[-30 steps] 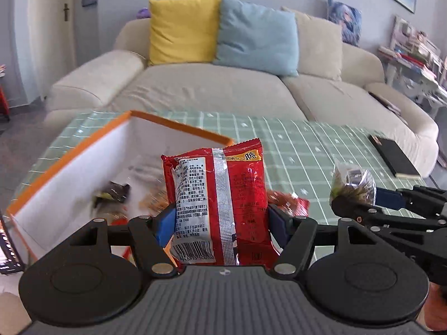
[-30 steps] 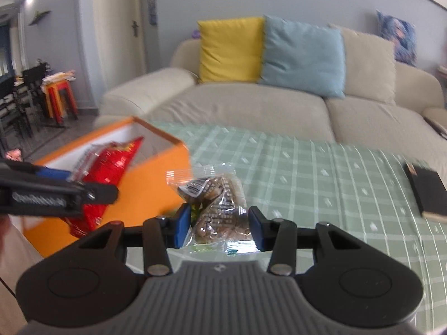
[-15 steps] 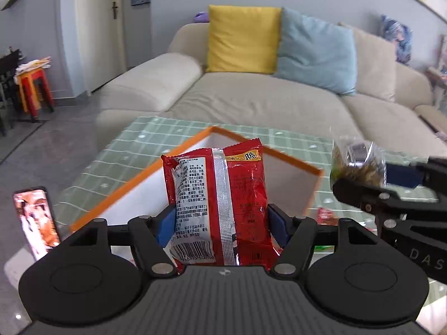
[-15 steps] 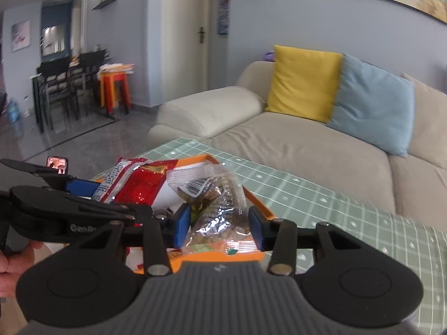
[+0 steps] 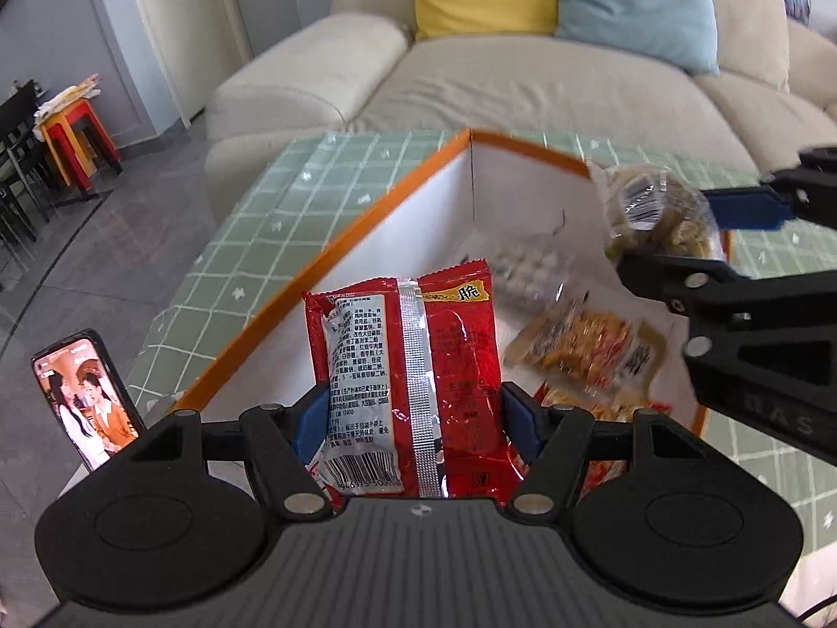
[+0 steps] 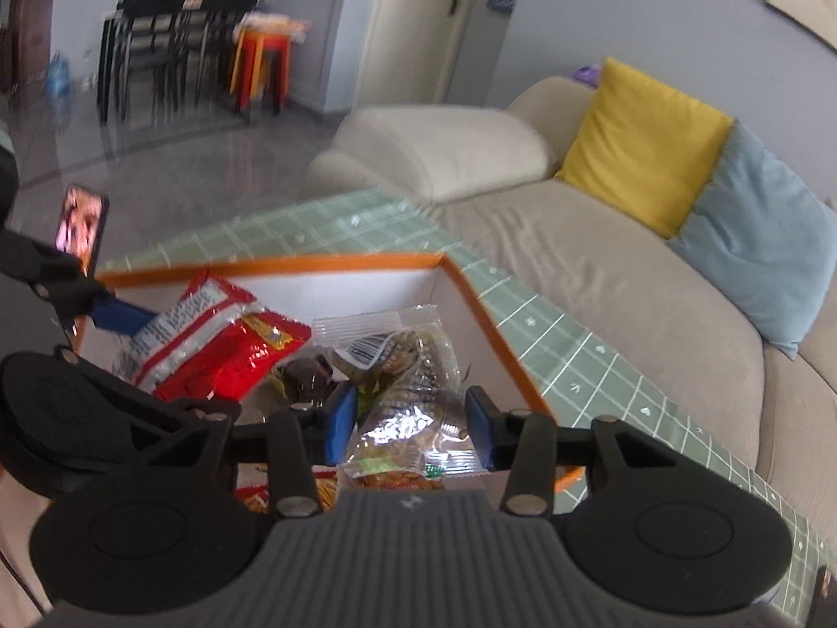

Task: Organize snacks
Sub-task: 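Lower both bags into the box and open both tools to release them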

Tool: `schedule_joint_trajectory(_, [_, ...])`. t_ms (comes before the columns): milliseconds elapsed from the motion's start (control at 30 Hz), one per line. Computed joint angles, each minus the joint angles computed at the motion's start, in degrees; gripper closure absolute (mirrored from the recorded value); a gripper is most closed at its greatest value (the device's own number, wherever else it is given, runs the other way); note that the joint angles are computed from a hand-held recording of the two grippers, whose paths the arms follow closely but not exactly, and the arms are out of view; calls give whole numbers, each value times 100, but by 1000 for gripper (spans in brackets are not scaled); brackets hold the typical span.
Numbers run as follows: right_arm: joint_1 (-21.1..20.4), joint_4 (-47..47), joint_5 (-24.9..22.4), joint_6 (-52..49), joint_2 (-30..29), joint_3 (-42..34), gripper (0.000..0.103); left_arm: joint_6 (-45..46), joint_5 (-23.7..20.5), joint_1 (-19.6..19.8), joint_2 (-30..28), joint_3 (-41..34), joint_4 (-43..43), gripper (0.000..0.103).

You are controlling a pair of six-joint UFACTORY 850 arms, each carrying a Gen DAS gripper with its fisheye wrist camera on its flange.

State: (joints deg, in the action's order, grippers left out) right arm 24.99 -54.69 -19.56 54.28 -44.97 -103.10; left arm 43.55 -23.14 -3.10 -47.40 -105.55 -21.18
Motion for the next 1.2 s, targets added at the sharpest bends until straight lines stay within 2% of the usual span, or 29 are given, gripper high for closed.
schedule_joint_trajectory(100, [-24,1131,-246,-1386,-347,-498,60,-323,-125,-46,-127,-148,590,25])
schedule_joint_trajectory(167, [-30,1570,-440,-1927,-534,-743,60,-564,-155,-82,-199,-201,987,25])
schedule_joint_trajectory(333, [-31,2021,-960,-2559,-1009,-1391,60,-932,-338,-128,-416,-420,1489,25])
schedule_joint_trajectory(567, [-58,2283,-1261,-2963,-1324,-1766,59,-1388,-729,-201,-767,-912,2096,25])
schedule_joint_trajectory(867, [-73,2441,-1310,-3122,-1427,-1836,58,-1421,-922,-196,-910,-1129,2037,18])
schedule_joint_trajectory(1067, [-47,2001,-1028,-2703,-1238,-1552,47,-1001,-463,-124,-623,-700,1373,10])
schedule_joint_trajectory(1200, [-20,1620,-965,-2327,-1093,-1355,42,-514,-408,-69,-458,-509,759,7])
